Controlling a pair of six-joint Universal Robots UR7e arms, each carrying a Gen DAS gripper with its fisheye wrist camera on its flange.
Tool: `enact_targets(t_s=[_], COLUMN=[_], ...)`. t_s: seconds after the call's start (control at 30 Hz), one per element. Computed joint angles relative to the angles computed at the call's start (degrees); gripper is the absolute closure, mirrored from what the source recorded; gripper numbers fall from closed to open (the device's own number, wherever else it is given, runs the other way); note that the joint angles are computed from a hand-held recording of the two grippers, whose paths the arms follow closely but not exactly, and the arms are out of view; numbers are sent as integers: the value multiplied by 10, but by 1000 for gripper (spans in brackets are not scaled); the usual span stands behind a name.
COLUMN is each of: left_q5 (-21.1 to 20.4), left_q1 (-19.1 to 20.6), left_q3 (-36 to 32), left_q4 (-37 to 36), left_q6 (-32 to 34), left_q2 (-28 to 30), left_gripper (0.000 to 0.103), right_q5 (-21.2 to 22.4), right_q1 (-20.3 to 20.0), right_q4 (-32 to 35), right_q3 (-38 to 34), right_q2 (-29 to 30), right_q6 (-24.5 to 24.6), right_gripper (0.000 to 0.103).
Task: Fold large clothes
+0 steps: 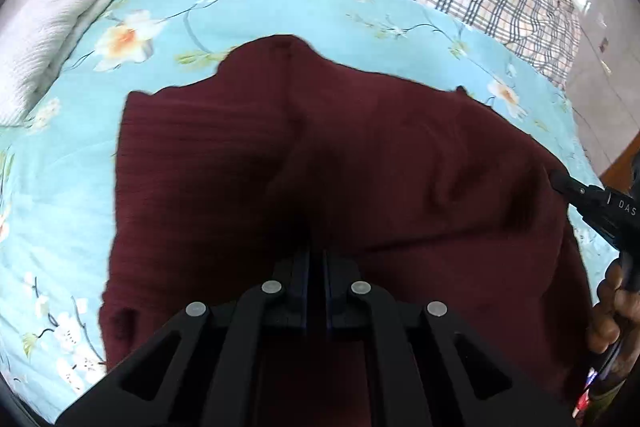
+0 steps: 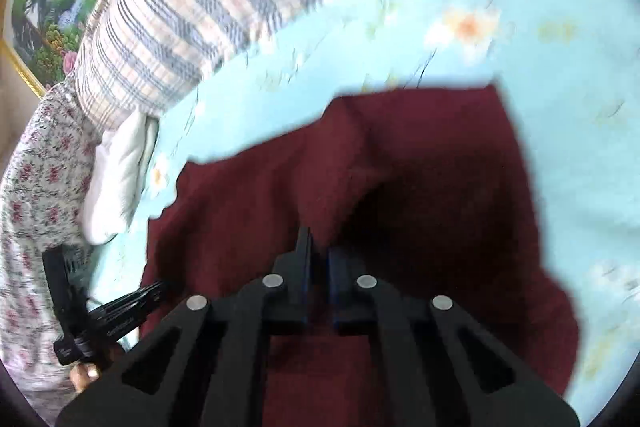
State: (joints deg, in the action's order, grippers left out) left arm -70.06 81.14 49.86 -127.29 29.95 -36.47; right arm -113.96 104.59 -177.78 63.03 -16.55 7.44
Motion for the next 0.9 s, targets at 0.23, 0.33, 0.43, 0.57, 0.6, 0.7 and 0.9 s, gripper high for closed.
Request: enact_targets(t_s=[0.23,0.33,0.43,0.57,0.6,0.7,0.9], left_q5=[-8,-4,-8,2,3,-3,-72], left_q1=[2,-1,6,18,24,45,88], left_q3=[28,57,105,169,180,204,193], left_q4=[-22,-42,-64,-88,-85,-57,71], left_q6=[-6,-9,-18,-11,-7,0,-17], left_q2=[-20,-46,-88,-141,-154,-188,-212], left_gripper=[85,77,60,44,42,35,31], right_q5=[14,26,35,25,20,8,56], right_q1=[-22,-15,-4,1,1,-3,-35], right_q4=[96,49,-12,-64,-69,-96,-119], right_q3=[13,67,131,217,237,302,386], right_q2=[-14,-44,-76,-119,-129,-160,-194], right_q6=[63,52,28,26,29,32,65], right_gripper=[88,69,52,52,52,52,52])
